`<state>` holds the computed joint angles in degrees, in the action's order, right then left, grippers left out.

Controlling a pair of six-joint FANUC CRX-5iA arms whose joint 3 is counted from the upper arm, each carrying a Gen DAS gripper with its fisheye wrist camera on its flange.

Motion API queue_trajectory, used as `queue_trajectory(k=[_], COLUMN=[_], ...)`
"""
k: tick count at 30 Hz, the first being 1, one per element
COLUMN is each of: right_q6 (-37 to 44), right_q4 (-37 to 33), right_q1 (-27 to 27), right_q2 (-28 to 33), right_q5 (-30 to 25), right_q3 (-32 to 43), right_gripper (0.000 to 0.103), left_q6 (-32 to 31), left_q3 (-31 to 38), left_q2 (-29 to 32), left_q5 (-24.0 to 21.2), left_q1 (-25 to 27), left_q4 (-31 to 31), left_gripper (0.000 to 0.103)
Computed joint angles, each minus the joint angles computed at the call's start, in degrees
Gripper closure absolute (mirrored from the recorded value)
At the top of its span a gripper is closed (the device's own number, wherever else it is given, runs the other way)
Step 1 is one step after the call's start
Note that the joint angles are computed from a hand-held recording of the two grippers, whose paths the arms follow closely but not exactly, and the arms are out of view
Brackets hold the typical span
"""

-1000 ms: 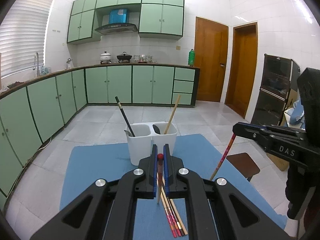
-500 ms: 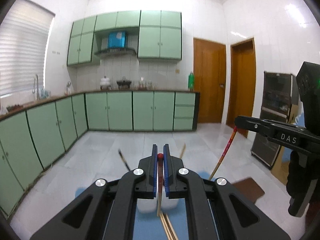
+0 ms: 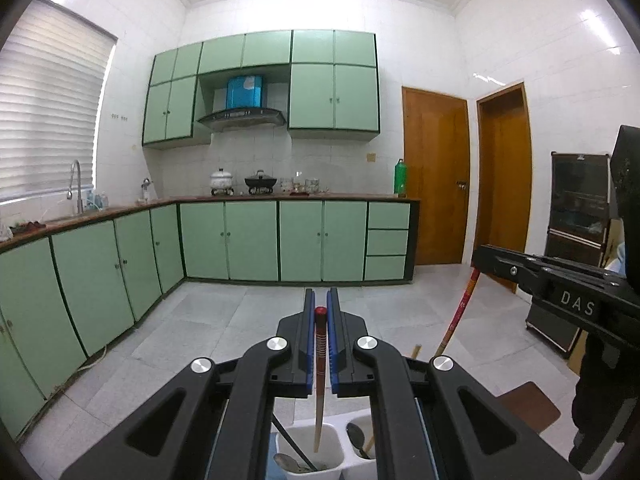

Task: Organize utensils
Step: 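Lift the red chopstick into the container with the left gripper while the right inserts its red-patterned one, then open both grippers and withdraw them back toward the remaining chopsticks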

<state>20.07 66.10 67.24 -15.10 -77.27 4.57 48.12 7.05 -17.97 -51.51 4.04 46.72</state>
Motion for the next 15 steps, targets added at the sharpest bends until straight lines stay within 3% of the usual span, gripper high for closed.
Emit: queue_trajectory(k=[10,15], right_q6=[-1.1,-3.96], right_q4=[-7.84,-8.42], right_q1=[-2.4,-0.59], right_q2=[0.3,-0.75], right_q5=[0.8,-1.69], right_q3=[-3.85,-5.69], right_gripper=[0.098,0.086], left_q6=[2.12,1.52], left_q3=[-2.61,-3.3], left_q2=[1.46,0.83], left_q5=[-3.63,-6.02], left_q1=[-0.07,1.66], left_q4=[-4.61,-4.06], left_gripper=[0.097,0.083])
